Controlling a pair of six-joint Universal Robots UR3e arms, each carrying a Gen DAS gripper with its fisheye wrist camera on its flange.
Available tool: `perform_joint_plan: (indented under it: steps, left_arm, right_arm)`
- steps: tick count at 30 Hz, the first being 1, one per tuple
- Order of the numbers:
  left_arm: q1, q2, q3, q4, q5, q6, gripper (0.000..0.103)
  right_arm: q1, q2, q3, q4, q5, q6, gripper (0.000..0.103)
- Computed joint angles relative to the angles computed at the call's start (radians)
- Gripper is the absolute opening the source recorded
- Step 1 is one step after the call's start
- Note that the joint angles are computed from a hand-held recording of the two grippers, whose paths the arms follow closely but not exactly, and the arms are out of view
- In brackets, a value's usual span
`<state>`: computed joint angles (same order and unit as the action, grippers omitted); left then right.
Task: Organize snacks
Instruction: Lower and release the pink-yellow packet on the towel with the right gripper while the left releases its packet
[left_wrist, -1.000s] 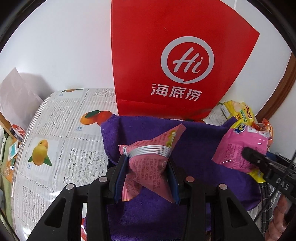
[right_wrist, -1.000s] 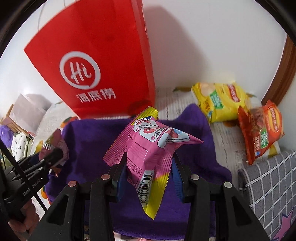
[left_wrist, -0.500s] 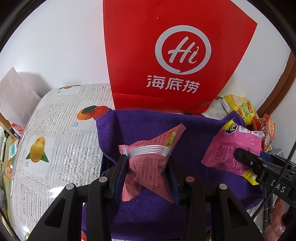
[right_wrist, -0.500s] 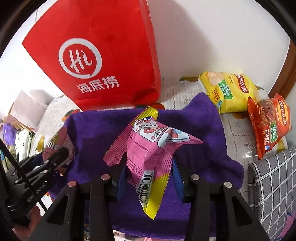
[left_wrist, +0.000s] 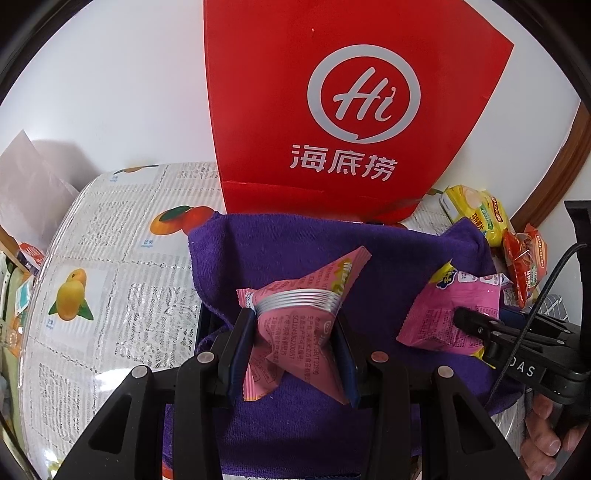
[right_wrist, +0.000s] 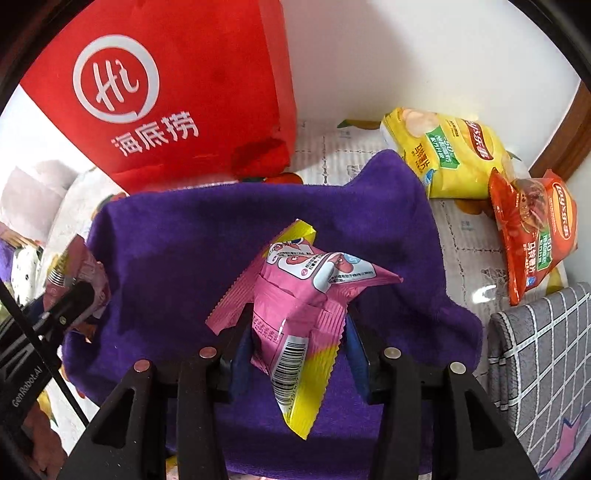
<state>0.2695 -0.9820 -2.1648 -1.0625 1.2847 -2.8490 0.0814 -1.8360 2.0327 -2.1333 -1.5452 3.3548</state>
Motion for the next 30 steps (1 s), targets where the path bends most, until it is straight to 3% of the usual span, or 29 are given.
perform_joint_plan:
  steps: [4,10,23,30]
  left_arm:
    - [-0.008,-0.008,-0.003,0.003,-0.001,-0.001,0.039]
    - [-0.049,-0.041,-0.004,0.025,0.021,-0.021,0.039]
    - [-0.07,-0.077,0.009,0.024,0.04,-0.038,0.039]
    - [-0.102,-0.098,0.003,0.061,0.093,-0.056,0.039]
  right_arm:
    - [-0.006,-0.006,-0.006,0.012,-0.016,0.0,0.068]
    - [0.025,-0.045,-0.032,0.035,-0.128,0.006,0.068]
    - [0.004,-0.162,-0.038,0.038,-0.065,0.029,0.068]
    - [0.006,-0.192,-0.019,0.009,-0.096,0.044,0.068]
